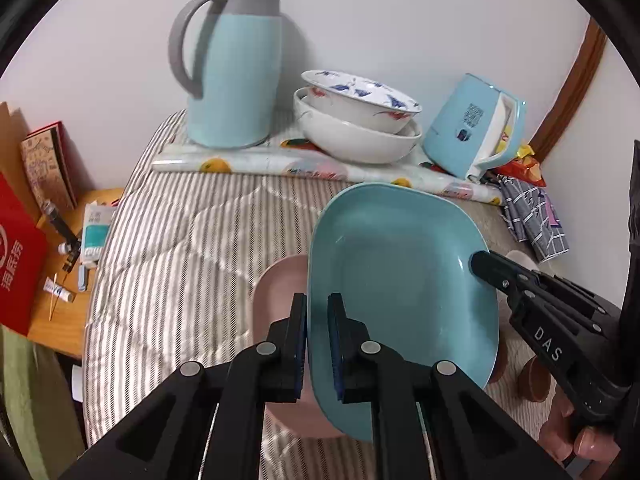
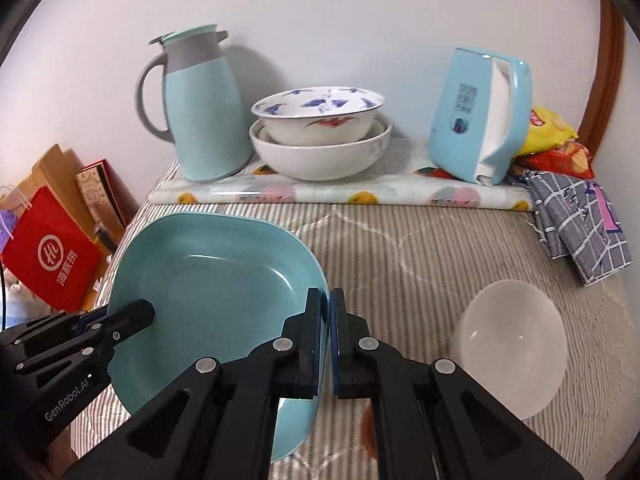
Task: Organize plates and bowls
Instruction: 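Carry the light-blue plate onto the pink plate stack and release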
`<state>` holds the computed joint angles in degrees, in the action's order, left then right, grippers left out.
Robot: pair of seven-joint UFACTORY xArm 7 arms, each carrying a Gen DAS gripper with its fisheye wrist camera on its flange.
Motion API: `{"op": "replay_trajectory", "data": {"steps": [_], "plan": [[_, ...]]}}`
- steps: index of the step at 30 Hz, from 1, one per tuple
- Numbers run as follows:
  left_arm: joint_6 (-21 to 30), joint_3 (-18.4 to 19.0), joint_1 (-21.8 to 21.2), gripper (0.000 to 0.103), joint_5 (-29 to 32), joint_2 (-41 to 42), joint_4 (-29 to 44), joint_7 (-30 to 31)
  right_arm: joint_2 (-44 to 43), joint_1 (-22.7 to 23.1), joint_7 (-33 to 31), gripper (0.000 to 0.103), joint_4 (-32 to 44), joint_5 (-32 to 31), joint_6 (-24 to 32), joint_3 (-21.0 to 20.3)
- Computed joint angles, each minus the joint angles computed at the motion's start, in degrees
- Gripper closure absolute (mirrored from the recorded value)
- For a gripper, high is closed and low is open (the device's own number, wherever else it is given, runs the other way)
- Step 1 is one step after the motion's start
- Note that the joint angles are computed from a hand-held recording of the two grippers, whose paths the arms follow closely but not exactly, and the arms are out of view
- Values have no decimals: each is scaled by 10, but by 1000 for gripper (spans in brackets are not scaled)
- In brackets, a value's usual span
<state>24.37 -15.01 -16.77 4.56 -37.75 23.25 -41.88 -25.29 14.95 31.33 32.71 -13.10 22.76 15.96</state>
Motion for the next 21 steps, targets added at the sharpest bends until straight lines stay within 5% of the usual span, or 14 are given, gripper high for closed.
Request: {"op": "replay_trajectory", "data": {"steps": [21], "plan": [[-30, 39, -18, 92, -42, 22, -42, 33, 74, 15, 30, 98, 13, -24, -1, 4]]}}
